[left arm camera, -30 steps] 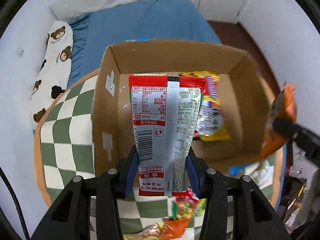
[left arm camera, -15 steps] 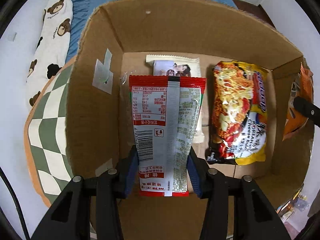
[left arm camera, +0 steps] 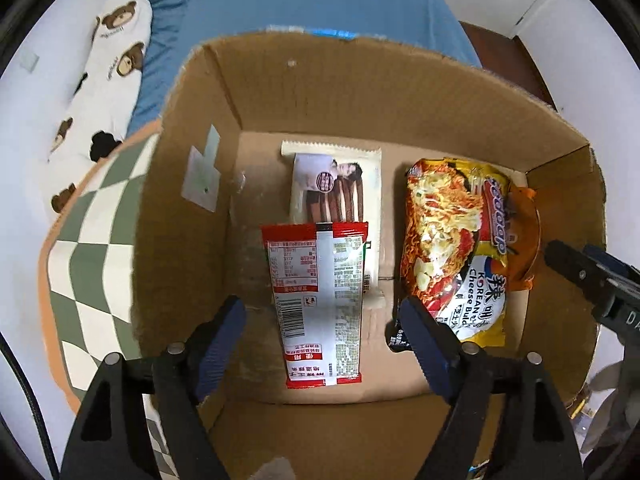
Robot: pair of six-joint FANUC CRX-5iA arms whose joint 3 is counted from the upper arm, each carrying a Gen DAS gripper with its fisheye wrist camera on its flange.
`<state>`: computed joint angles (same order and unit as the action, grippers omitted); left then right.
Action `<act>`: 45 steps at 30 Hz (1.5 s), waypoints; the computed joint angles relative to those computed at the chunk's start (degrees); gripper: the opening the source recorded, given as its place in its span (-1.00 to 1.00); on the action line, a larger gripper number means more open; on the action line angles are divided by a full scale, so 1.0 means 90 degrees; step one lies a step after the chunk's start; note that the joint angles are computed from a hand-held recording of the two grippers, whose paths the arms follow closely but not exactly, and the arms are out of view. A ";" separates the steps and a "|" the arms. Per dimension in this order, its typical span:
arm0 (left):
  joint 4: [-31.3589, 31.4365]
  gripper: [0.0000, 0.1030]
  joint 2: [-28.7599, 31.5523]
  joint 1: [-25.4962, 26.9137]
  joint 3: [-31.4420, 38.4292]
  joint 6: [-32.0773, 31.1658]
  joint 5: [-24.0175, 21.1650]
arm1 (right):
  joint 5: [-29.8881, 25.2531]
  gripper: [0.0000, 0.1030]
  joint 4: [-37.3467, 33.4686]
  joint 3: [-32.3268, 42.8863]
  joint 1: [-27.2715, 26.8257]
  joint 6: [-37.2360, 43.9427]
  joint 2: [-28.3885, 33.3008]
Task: Organize snacks
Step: 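Carry both packets into the box and open both tools to drop them, then grasp the orange chip bag with left tool while right tool grasps the yellow panda bag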
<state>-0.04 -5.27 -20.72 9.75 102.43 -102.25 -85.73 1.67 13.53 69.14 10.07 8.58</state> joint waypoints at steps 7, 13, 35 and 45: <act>-0.0101 0.54 -0.0539 -0.0199 -0.0047 0.0352 0.0214 | 0.0000 0.84 0.0538 -0.0306 0.0555 -0.0582 -0.0365; -0.0356 0.54 -0.1063 -0.0473 -0.0142 0.0619 0.0398 | -0.0209 0.84 0.1084 -0.0456 0.1246 -0.1092 -0.0612; -0.1796 0.54 -0.2131 -0.2908 0.0049 0.2117 -0.0201 | -0.0577 0.84 0.2374 -0.0833 0.3568 -0.3621 -0.1222; -0.0580 0.54 -0.2600 -0.3084 -0.2146 0.2165 -0.0568 | 0.0583 0.84 0.1046 -0.1919 0.3599 -0.3174 -0.1469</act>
<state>-5.26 -28.67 -48.48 -9.57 121.91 -107.37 -80.49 11.09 -3.74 101.53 -18.49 -4.64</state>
